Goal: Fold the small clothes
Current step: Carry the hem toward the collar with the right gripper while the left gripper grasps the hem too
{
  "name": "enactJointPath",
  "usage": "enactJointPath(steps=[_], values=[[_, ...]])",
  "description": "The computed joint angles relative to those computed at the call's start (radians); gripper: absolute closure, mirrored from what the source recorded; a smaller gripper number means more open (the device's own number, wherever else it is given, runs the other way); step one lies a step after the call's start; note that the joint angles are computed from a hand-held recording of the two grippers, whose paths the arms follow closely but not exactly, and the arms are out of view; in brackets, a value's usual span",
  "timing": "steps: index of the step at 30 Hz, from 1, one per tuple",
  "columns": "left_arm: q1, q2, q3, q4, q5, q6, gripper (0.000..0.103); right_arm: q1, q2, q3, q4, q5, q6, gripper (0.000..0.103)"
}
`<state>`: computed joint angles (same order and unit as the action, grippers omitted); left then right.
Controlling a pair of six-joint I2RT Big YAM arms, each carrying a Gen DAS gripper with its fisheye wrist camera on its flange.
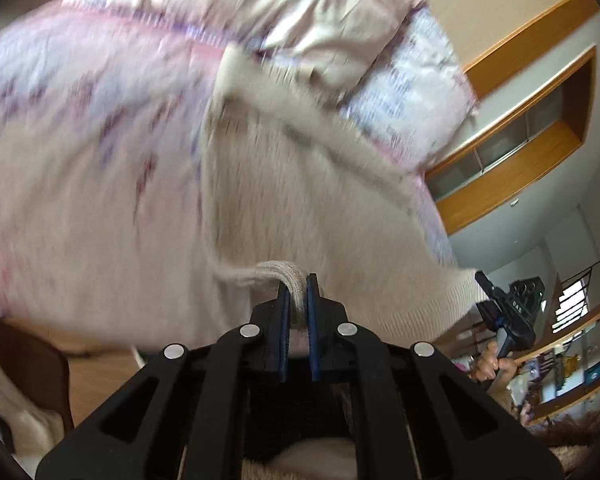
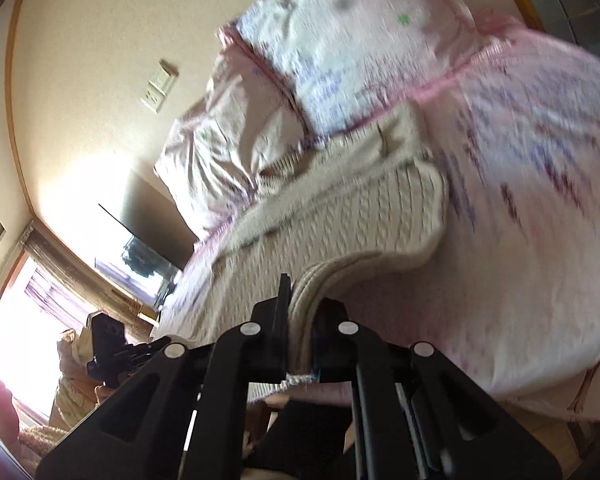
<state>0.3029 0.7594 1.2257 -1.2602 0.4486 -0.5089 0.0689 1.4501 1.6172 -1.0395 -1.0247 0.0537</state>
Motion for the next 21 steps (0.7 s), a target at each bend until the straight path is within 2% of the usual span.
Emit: enactJointPath(steps=[3, 8, 11, 16, 21], values=[[0.016, 0.041, 0.059, 0.033, -0.047, 0.027, 0.096, 0.021, -0.010, 0.012, 0.130, 0.064, 0.068, 0.095], [0.035, 0.159, 0.186, 0.096, -0.140, 0.054, 0.096, 0.082, -0.006, 0.055, 0.248, 0.243, 0.058, 0.095], [0.041, 0.248, 0.263, 0.127, -0.186, 0.056, 0.096, 0.115, 0.019, 0.097, 0.300, 0.337, 0.045, 0.095], [0.028, 0.385, 0.384, 0.172, -0.275, 0.065, 0.096, 0.178, 0.094, 0.188, 0.344, 0.492, 0.010, 0.095], [0.024, 0.494, 0.478, 0.198, -0.310, 0.056, 0.096, 0.211, 0.177, 0.282, 0.375, 0.568, 0.013, 0.095]])
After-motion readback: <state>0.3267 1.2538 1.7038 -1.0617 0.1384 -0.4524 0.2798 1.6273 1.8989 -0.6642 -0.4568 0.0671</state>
